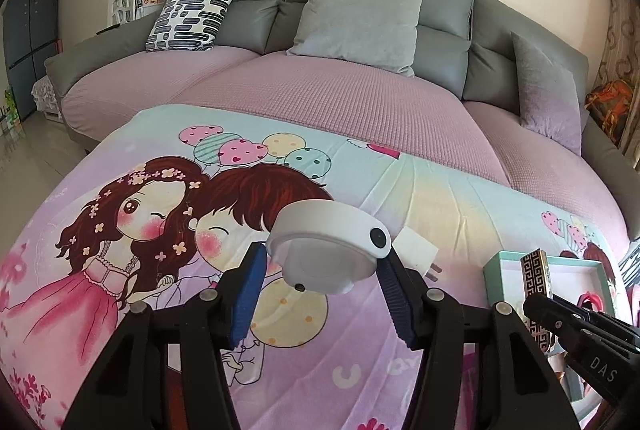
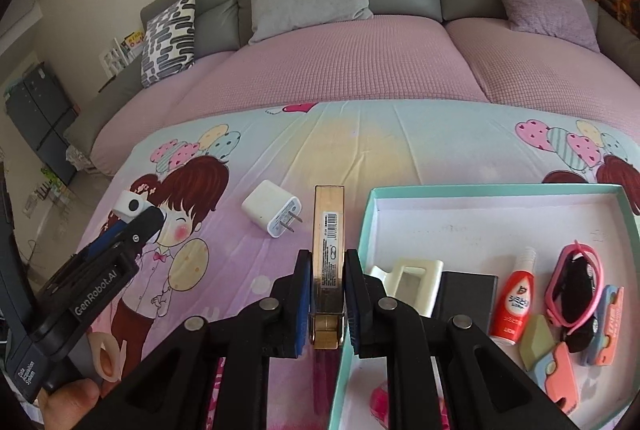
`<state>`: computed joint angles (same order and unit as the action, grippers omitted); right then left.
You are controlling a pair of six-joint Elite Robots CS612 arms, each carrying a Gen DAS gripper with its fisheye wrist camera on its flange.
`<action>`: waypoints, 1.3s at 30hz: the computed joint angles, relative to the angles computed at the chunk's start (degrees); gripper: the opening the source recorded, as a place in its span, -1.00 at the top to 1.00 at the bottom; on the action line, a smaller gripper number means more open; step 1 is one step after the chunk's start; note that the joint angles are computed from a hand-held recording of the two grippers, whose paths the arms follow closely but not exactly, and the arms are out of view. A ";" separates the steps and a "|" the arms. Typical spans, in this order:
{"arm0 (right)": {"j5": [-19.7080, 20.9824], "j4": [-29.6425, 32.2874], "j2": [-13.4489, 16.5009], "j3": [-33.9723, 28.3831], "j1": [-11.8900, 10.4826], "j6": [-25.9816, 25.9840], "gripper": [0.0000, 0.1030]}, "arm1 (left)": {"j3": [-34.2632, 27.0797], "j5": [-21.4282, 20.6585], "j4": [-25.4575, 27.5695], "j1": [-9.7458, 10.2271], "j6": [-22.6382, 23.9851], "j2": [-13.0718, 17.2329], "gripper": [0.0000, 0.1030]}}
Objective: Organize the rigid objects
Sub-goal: 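Carry the earbud case into the tray with the left tool while the right tool carries the harmonica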
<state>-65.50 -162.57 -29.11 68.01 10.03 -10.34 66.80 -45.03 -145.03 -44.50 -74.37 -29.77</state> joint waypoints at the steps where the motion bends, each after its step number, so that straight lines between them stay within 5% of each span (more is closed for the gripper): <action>1: 0.01 -0.58 -0.30 0.54 -0.25 0.67 0.67 | -0.23 0.25 0.02 -0.10 0.43 0.03 -0.12; 9: -2.95 -5.92 -2.43 4.63 -2.24 5.25 0.67 | -3.52 1.97 0.85 -0.93 4.88 0.96 -0.12; 21: -9.64 -8.14 -2.60 5.70 -5.17 10.57 0.67 | -12.11 -0.75 -2.41 -1.61 15.66 5.11 -0.13; 30: -11.39 -8.39 -2.55 5.75 -6.83 12.38 0.67 | -22.41 -8.36 -2.46 -1.77 23.51 10.35 -0.13; 39: -16.27 -9.15 -2.80 6.22 -8.38 15.69 0.67 | -35.81 -13.34 5.07 -2.15 28.65 16.92 -0.13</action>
<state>-81.77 -171.72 -31.91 74.22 1.65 5.34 30.99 -58.38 -139.97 -46.65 -45.72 -12.85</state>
